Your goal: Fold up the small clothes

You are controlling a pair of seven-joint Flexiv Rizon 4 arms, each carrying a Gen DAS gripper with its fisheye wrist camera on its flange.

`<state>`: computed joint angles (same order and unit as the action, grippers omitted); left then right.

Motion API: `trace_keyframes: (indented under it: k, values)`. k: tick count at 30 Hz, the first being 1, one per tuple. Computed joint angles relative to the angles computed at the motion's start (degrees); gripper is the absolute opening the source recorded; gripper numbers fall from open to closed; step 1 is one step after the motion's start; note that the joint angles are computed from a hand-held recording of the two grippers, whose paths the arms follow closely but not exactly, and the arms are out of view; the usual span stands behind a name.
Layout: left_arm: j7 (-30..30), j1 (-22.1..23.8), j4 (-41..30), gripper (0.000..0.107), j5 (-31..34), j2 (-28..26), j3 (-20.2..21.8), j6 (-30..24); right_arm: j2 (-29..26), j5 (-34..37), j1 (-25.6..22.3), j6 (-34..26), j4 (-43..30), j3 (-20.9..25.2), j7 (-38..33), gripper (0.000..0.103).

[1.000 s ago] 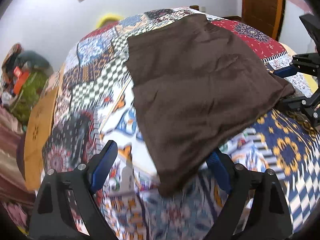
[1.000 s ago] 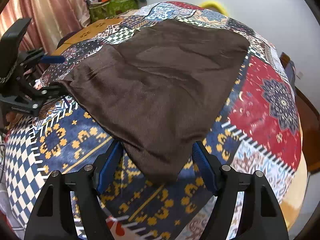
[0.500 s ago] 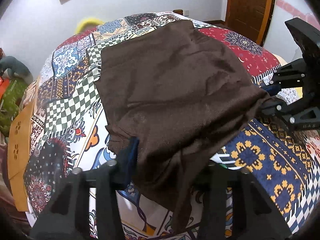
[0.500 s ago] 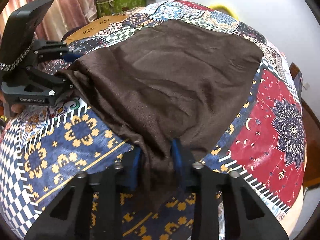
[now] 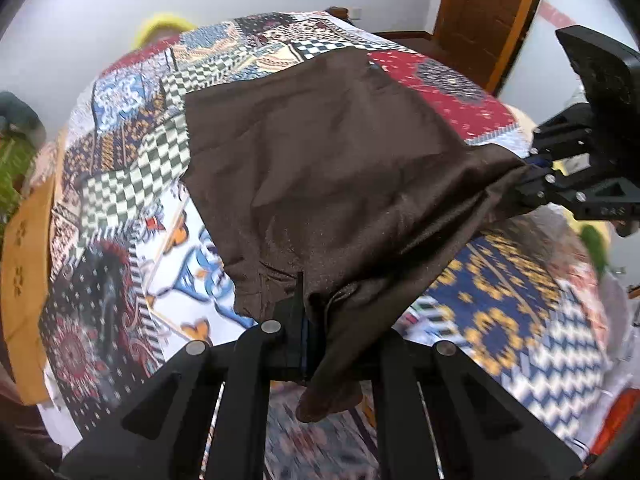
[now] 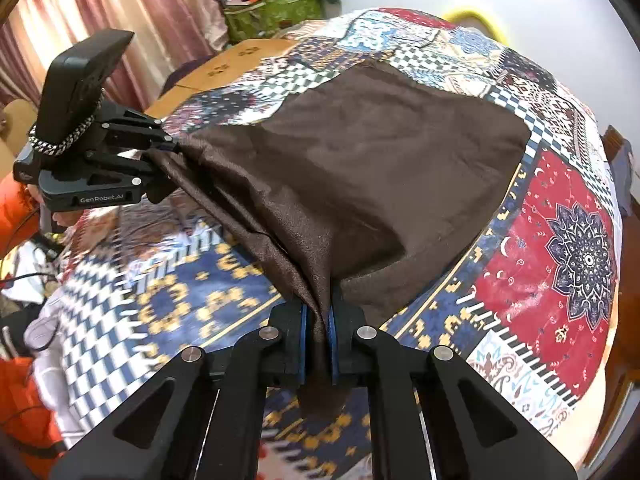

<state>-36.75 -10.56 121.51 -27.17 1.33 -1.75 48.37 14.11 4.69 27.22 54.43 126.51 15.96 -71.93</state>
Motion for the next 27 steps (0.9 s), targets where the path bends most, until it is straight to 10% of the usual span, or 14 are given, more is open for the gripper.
trace_keyframes:
  k: [11,27]
  values:
    - [-6.37,2.31,-15.6,0.008,2.8,-5.23,-1.08,-15.51,0.1,-4.26,-2.22,-3.4,-5.58,-1.73,-3.02,0.006]
    - [-16.41,2.78,-49.94,0.008,11.29,-32.03,-3.72,-32.0,-16.58,-0.18,-8.6,-9.75,-21.86,-6.26,-12.71,0.009]
